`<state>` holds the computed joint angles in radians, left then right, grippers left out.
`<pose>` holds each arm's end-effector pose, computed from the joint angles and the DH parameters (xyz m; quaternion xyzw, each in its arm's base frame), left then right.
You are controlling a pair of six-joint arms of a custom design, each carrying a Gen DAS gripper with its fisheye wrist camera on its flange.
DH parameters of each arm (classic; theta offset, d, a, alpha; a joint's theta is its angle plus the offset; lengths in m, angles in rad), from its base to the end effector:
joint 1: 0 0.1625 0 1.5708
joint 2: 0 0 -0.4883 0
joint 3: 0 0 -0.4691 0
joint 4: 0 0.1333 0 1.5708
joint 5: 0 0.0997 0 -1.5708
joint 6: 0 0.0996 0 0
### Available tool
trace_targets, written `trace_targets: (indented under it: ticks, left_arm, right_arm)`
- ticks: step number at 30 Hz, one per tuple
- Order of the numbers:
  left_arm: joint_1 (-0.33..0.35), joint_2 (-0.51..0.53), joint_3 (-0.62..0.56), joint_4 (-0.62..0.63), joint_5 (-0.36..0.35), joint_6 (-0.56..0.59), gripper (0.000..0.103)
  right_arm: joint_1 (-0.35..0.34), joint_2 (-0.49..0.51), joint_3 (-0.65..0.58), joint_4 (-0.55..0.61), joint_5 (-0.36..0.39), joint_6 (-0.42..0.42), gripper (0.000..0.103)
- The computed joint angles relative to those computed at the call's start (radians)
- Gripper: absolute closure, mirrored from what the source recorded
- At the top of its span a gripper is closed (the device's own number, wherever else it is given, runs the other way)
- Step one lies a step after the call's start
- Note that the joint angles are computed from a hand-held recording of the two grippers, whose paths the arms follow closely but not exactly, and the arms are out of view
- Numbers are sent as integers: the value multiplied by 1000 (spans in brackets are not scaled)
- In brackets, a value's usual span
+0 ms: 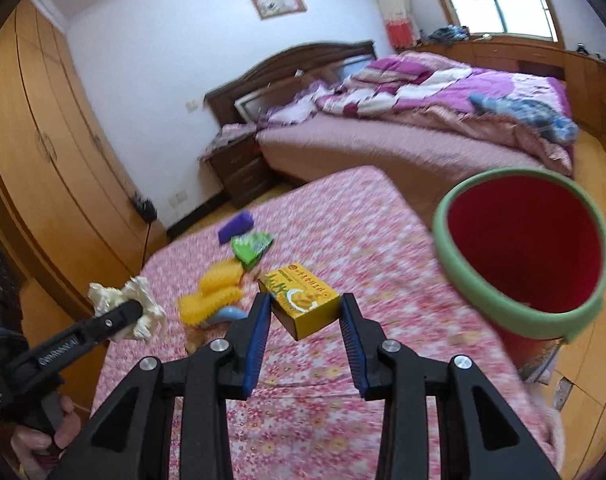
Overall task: Collect trash
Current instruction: 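Grasp the yellow soap box with the right tool while the left tool holds the white plastic, then carry the soap box and white plastic over the red bucket with both tools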
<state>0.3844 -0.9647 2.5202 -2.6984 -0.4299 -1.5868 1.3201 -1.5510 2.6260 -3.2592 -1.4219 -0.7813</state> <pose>-0.2487 -0.3421 0.0156 -0.0512 0.8288 -0.4860 0.2723 0.0514 -0.3962 0.2149 0.2709 -0.9115 0.2969 0.0869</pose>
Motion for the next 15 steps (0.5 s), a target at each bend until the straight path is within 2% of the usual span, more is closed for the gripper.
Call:
trace_targets:
  ticks: [5,15]
  left_arm:
    - [-12,42,-57,-46,4,121,80]
    - [-10,152,-188,-260,30,467,80]
  right_arm:
    - [-59,-118,-4,54,48,13,65]
    - [-157,-235,-47,96,115,79,65]
